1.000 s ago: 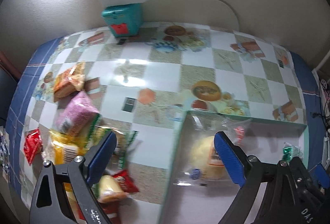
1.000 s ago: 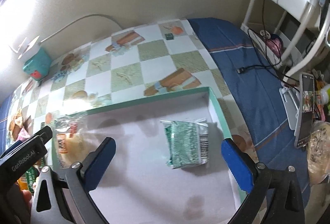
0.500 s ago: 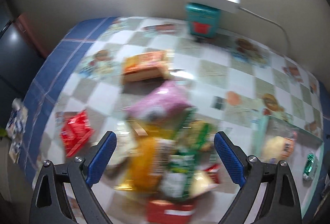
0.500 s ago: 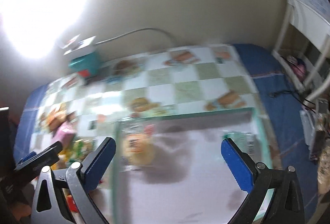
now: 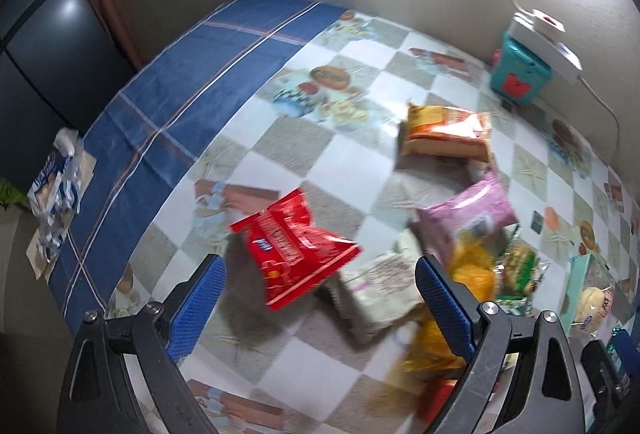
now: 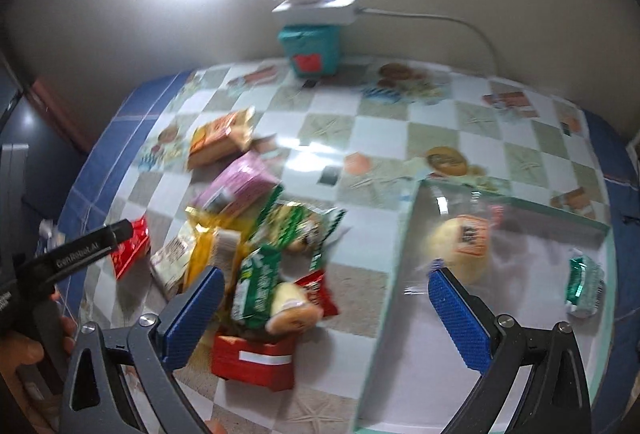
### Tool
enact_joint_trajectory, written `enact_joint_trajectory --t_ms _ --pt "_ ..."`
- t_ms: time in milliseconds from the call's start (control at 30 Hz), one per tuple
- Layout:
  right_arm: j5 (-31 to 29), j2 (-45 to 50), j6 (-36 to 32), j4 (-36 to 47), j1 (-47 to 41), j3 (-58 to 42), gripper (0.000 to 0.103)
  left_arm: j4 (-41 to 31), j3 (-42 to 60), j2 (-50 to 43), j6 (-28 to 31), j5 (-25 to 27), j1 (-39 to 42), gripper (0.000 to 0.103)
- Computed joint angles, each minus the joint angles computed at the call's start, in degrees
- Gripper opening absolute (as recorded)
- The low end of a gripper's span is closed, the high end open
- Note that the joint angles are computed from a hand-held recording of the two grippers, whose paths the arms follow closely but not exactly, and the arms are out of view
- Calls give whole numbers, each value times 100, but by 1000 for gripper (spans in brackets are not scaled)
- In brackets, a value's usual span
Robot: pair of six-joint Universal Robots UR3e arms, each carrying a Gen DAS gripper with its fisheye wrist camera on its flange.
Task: Organize snacks
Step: 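Move both tools back over the snack pile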
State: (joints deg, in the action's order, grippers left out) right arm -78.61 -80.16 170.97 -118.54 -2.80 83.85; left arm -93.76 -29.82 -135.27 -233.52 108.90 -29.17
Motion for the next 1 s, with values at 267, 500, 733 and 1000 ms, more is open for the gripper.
enact_joint_trajectory --t_ms 267,500,733,1000 --pt "-122 471 65 123 467 -211 103 1382 -2184 882 214 -440 326 96" --pt "32 704 140 67 532 -226 103 2017 -2625 867 492 -865 455 96" --pt "337 921 390 238 321 -339 103 2476 -3065 933 603 -1189 634 96" --pt "370 1188 591 207 413 -463 100 2859 -3653 1217 428 -1204 985 96"
